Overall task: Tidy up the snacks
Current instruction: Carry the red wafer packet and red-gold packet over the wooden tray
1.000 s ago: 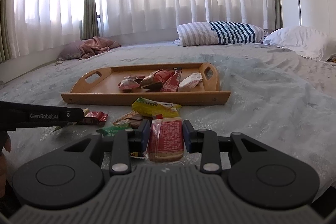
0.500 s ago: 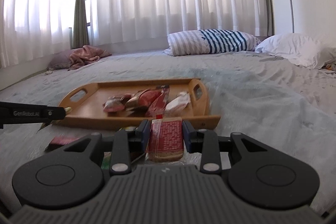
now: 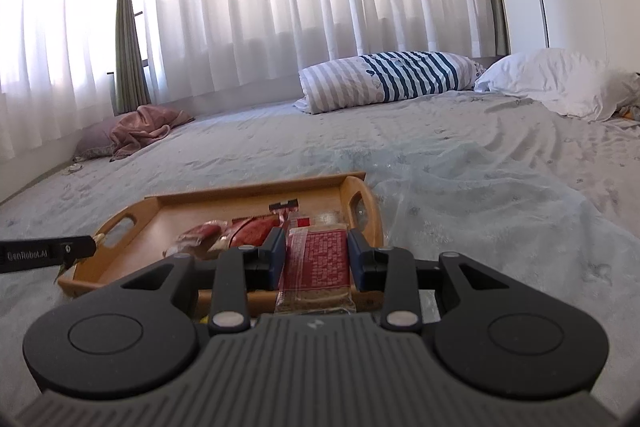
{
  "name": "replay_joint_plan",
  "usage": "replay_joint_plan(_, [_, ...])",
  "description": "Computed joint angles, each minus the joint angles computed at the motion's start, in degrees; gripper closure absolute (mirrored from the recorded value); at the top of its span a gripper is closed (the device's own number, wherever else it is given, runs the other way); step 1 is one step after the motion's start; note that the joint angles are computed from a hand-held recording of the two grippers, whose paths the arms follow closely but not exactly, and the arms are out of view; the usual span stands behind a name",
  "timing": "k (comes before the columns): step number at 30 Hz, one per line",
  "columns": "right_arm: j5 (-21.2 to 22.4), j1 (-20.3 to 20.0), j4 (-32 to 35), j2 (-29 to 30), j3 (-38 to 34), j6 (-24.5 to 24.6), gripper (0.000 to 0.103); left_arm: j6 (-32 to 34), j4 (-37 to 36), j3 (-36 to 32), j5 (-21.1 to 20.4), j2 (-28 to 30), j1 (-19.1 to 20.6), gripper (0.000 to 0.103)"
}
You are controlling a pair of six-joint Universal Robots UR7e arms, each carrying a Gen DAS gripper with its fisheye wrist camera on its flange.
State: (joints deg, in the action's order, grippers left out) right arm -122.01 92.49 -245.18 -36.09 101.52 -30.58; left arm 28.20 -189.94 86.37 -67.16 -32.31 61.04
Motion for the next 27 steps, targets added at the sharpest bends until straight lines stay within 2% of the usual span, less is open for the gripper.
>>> replay_joint_plan(5, [1.29,-1.09,5.00,-1.14,-2.98,1.75,0.065,1.88,0.97,-4.61,-0.63,3.02,0.74,0.073])
replay_joint_plan(13, [2.40,-3.26,19.90,-1.44,-12.38,7.19,0.065,1.98,7.67,-16.32,-0.38,8.80,1.52,0.073])
replay_joint_plan(15, [3.58,-4.07,24.59,-1.60,-14.32,9.52,0.065,1.64,11.36,-21.13,-0.69,10.69,1.66,0.073])
replay_joint_plan(22, [1.36,-5.43,36.99,0.83,-24.20,12.86,0.065,-1.30,28.54,-42.58,-0.46,19.99,1.88,0.072])
replay_joint_plan(24, [1.00,-5.76,39.63,1.39,-26.10,13.29,0.065,-1.25,35.62,-50.87,0.50,23.97,1.94,0.072])
replay_joint_plan(27, [0.11,-6.03,42.62,2.32,-28.61,12.83,0.065,-1.55,42.03,-61.76,3.21,30.01,1.86,0.072])
